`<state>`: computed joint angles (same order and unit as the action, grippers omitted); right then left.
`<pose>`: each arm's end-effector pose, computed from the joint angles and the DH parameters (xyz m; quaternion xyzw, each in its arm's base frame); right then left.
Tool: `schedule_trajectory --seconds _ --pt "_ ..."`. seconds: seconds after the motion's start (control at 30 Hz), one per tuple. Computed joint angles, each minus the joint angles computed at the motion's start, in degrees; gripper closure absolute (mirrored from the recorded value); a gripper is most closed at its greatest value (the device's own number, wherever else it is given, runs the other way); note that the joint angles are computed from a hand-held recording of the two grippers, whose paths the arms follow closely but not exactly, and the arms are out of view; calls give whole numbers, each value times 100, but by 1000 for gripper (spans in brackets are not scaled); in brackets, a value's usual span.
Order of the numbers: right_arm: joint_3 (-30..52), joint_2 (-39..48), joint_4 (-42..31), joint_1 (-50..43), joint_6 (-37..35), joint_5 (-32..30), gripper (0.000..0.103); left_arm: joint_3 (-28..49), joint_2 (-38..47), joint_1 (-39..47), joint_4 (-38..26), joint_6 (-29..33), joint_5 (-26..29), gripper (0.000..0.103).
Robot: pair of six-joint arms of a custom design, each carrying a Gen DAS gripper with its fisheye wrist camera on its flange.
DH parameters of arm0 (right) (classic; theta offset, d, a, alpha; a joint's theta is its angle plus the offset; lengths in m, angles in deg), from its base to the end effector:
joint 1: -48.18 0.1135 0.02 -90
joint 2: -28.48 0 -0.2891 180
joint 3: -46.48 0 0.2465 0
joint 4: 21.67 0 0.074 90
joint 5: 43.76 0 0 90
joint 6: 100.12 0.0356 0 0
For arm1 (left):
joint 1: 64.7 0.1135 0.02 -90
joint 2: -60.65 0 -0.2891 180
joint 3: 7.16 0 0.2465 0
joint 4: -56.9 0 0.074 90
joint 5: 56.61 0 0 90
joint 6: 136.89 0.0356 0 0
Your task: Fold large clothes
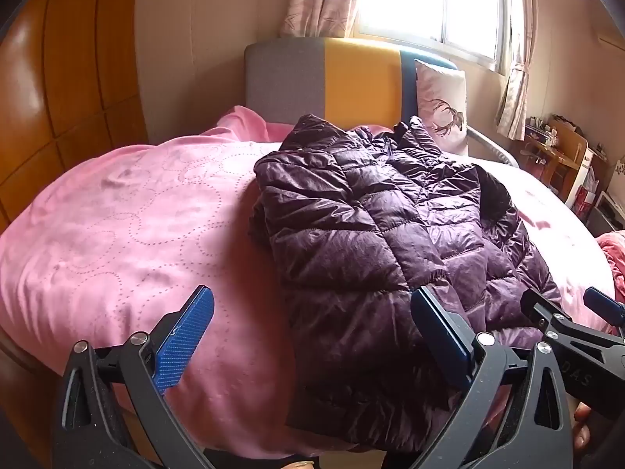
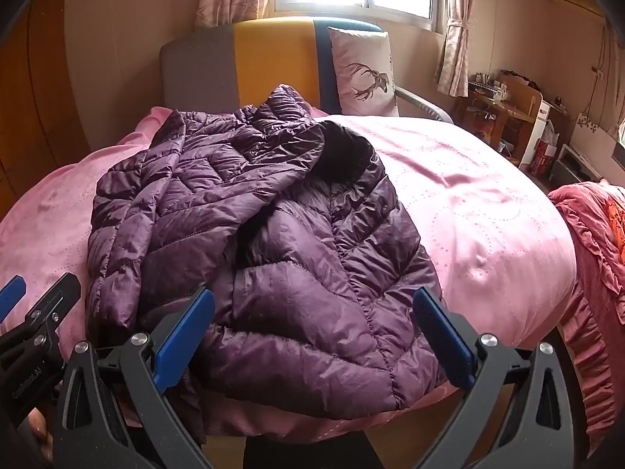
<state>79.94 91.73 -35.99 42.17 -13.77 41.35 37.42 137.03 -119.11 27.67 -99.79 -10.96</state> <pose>0.1817 -0.0161 0.1730 0.0023 0.9202 0.0064 0.3914 0.1422 -0.1560 0.1776 -0.0826 0.8978 0.0300 0.4316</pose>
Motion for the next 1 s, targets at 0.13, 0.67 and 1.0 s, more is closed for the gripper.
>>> schedule_trajectory --seconds 0.13,0.67,1.0 --pt "-119 79 271 -101 -53 -87 2 157 170 -88 -86 -93 -103 3" --pt "-132 -201 114 -103 -40 65 2 36 -3 -94 -67 9 -82 3" --pt "-109 -162 66 -86 -39 40 2 42 99 -117 -52 -56 -84 3"
